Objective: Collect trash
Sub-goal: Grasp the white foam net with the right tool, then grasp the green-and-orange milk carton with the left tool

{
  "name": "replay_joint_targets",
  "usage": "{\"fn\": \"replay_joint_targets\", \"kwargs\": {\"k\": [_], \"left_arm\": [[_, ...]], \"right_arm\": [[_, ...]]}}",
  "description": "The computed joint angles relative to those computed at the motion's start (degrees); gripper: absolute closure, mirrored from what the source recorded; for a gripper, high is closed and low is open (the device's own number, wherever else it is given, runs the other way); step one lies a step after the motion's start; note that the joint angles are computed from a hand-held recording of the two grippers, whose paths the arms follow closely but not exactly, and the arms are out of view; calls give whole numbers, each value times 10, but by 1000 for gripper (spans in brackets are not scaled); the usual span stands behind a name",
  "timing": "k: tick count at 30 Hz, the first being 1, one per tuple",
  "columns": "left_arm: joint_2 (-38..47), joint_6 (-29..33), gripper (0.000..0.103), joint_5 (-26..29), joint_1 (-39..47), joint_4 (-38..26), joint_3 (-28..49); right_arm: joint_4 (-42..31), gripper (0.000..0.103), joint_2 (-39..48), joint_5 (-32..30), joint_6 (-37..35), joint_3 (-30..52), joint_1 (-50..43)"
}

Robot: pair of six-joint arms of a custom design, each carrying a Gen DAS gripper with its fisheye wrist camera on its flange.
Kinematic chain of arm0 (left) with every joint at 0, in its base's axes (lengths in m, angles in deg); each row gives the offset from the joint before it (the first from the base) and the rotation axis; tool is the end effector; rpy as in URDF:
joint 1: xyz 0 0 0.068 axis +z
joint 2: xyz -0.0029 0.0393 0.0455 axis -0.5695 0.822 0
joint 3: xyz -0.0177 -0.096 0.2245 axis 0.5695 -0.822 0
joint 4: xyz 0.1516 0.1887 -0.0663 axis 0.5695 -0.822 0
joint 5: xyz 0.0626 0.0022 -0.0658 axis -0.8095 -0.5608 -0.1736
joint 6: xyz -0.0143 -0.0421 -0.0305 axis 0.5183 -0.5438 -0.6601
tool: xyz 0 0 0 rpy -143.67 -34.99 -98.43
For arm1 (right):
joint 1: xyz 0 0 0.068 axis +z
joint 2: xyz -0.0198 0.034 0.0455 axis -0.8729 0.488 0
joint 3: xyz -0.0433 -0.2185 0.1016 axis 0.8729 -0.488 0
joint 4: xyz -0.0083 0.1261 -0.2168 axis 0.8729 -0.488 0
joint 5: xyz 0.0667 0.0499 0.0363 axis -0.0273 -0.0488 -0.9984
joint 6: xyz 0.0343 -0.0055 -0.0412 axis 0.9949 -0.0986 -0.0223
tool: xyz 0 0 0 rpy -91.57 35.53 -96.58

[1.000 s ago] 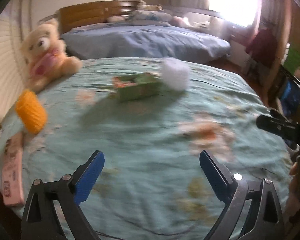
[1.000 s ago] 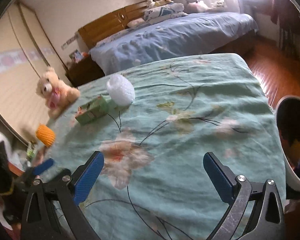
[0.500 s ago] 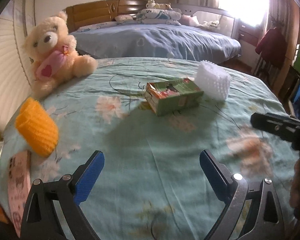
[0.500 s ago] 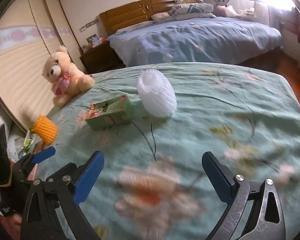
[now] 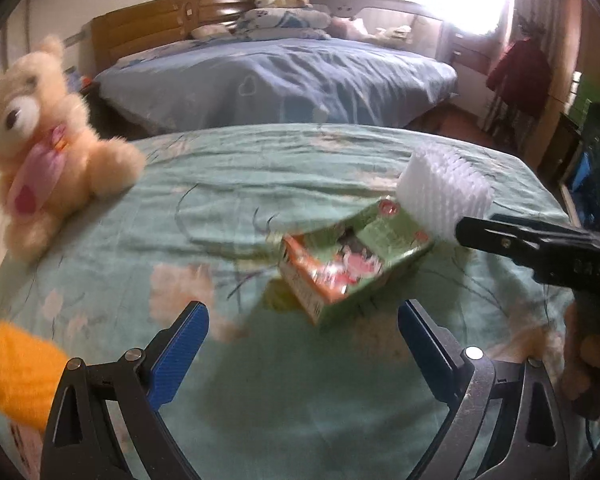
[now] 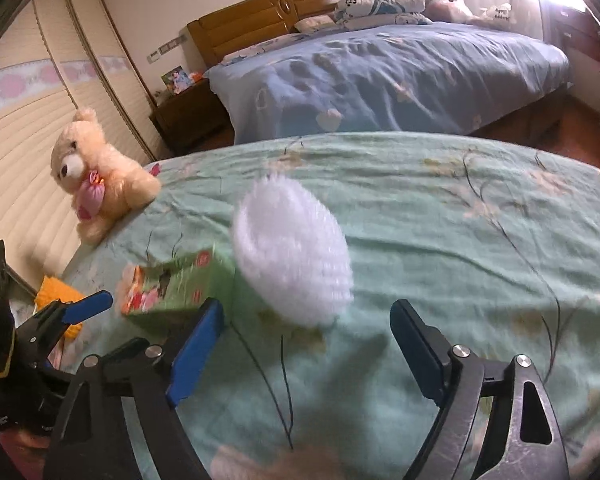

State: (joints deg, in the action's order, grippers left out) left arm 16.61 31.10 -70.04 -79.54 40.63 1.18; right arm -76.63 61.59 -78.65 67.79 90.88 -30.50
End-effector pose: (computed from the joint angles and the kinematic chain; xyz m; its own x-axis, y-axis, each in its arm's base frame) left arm 0.2120 -0.1918 0.1354 -0.7560 0.0590 -0.6519 0.1159 0.9923 -0.0447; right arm 0.2347 0.1458 0.1270 -0.8107 -0.1565 -0.5642 -0.3980 0.8540 0.3350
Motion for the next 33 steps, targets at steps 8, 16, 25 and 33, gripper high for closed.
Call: {"fn": "replay_joint_targets", "kwargs": {"k": [8, 16, 25, 33], "left_arm": [[52, 77, 38, 54, 30, 45, 24], [73, 62, 90, 34, -17, 14, 53], [74, -26, 90, 6, -118, -15, 70], [64, -26, 18, -51, -71, -51, 69]], "right_arm": [[6, 64, 39, -27, 12, 39, -14], [-17, 78, -95, -63, 11, -60, -65], [-180, 78, -354, -108, -52, -181, -178], [-281, 78, -503, -137, -75, -237, -240]]}}
